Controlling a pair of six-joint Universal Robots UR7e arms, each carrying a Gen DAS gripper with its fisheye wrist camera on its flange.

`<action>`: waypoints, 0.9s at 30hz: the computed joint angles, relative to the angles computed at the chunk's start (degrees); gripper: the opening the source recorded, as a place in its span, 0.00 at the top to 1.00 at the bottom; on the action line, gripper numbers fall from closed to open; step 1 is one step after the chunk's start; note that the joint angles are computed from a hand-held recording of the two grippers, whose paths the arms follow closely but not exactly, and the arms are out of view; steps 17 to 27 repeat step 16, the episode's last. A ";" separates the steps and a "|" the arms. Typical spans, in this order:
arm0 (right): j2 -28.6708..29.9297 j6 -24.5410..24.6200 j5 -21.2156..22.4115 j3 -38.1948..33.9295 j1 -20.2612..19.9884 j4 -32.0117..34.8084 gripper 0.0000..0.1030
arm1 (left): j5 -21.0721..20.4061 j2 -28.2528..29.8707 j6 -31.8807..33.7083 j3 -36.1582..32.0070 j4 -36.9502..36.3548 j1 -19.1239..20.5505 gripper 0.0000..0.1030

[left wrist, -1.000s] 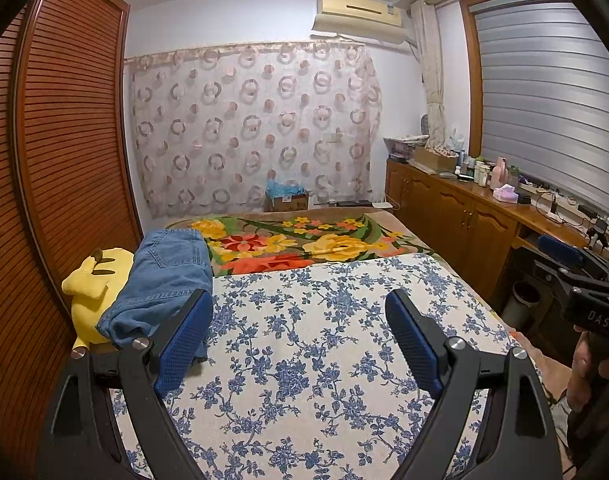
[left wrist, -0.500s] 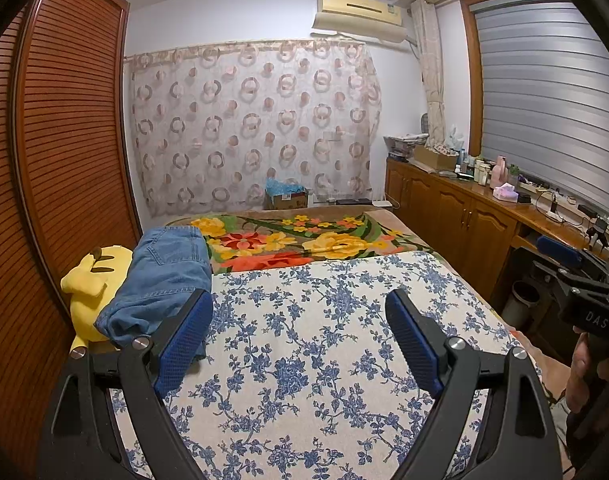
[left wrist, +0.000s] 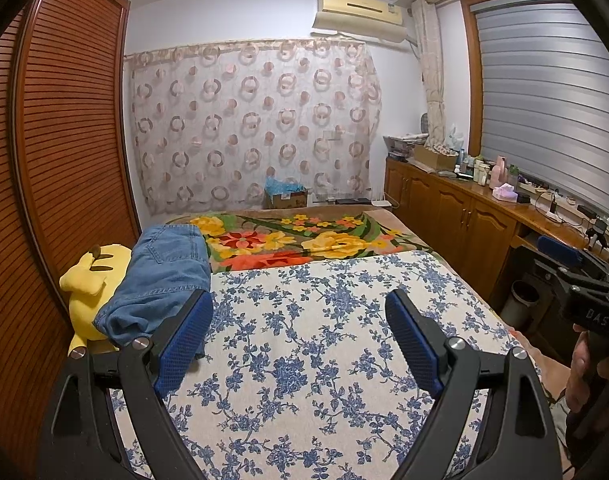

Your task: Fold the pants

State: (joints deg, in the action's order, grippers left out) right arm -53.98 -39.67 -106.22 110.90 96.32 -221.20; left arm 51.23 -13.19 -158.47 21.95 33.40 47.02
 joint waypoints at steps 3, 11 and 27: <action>0.17 0.01 -0.08 0.07 0.05 -0.25 0.19 | -0.01 -0.04 -0.10 0.08 -0.04 0.00 0.14; 0.19 0.34 -0.30 0.01 0.27 -0.06 0.18 | 0.07 -0.08 -0.06 0.04 0.01 0.04 0.14; 0.41 0.47 -0.55 -0.20 0.48 -0.11 0.18 | 0.10 -0.11 -0.27 0.09 0.07 -0.01 0.14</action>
